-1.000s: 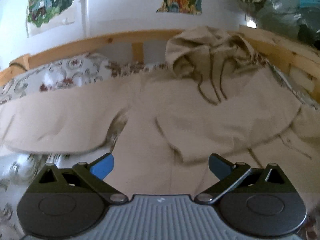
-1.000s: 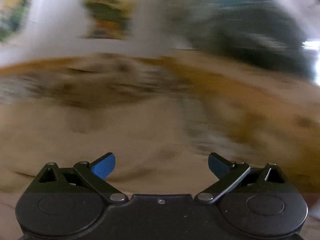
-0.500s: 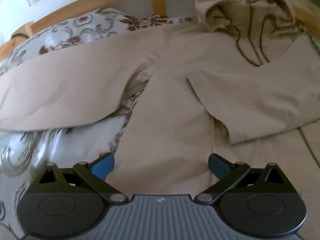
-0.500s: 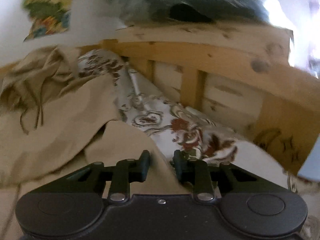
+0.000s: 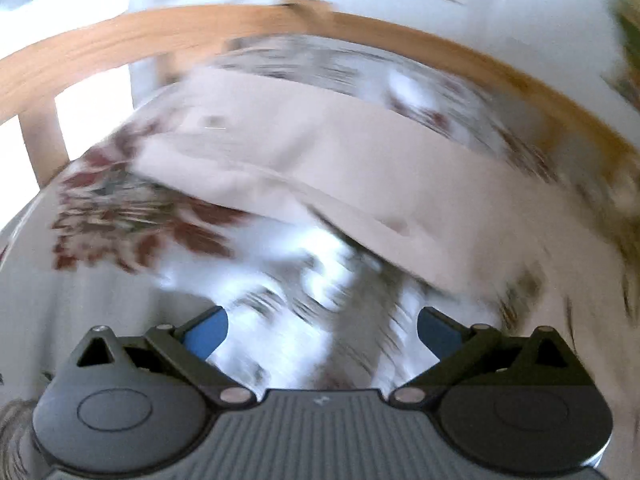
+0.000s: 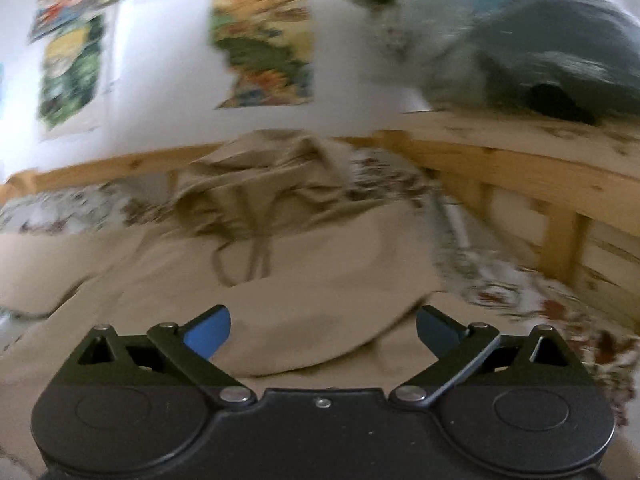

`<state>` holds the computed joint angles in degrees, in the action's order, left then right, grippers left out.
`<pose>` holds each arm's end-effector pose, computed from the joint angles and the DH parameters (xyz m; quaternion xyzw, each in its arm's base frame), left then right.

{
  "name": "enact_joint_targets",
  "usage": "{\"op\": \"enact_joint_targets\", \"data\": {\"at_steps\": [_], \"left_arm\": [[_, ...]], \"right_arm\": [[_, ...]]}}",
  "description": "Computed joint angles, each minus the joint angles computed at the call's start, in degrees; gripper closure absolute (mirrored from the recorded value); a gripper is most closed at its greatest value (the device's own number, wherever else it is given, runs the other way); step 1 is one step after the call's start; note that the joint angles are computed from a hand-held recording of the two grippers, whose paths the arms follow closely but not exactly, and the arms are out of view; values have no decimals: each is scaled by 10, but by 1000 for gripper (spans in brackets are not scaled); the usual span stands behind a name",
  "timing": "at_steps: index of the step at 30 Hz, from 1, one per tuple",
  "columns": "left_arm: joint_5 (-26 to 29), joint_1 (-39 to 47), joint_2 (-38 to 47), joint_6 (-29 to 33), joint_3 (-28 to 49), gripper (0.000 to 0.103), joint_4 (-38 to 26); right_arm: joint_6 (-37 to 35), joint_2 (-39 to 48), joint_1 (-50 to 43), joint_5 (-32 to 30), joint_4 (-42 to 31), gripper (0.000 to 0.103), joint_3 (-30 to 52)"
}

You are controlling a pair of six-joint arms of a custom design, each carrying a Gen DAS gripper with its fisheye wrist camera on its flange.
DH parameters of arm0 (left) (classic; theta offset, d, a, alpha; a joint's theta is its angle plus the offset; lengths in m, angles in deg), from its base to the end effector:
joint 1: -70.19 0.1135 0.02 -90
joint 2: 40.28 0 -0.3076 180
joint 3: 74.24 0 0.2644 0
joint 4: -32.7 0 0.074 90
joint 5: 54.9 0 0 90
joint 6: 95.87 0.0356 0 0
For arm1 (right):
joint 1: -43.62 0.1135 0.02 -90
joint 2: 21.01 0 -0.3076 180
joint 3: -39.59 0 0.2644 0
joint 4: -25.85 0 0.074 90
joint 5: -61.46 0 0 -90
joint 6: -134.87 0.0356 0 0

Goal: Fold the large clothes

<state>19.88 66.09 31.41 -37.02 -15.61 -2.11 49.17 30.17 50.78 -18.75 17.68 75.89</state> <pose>0.2536 -0.0088 0.2654 -0.2626 0.8882 0.0099 0.3770 0.1824 0.0168 0.2426 0.0263 0.8320 -0.0160 0.5539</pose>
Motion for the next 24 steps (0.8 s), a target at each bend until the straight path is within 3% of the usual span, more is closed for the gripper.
{"op": "enact_joint_targets", "data": {"at_steps": [2, 4, 9, 11, 13, 14, 16, 20, 24], "left_arm": [[64, 65, 4, -26, -3, 1, 37], [94, 99, 18, -78, -2, 1, 82], [27, 97, 102, -207, 87, 2, 37], [-22, 85, 125, -232, 116, 17, 20], [-57, 77, 147, -245, 149, 46, -24], [-64, 78, 148, -251, 155, 52, -39], [-61, 88, 130, -247, 132, 79, -5], [-14, 121, 98, -210, 85, 80, 60], [50, 165, 102, -227, 68, 73, 101]], "right_arm": [[4, 11, 15, 6, 0, 2, 4], [2, 16, 18, 0, -1, 1, 2], [2, 31, 13, 10, -11, 1, 0], [11, 42, 1, -1, -13, 1, 2], [13, 44, -1, -4, -13, 1, 0], [11, 43, 0, -3, -12, 1, -1], [5, 42, 5, -1, -11, 1, -2], [-1, 36, 15, 3, -16, 1, -2], [-3, 31, 17, 7, -16, 1, -3]]}}
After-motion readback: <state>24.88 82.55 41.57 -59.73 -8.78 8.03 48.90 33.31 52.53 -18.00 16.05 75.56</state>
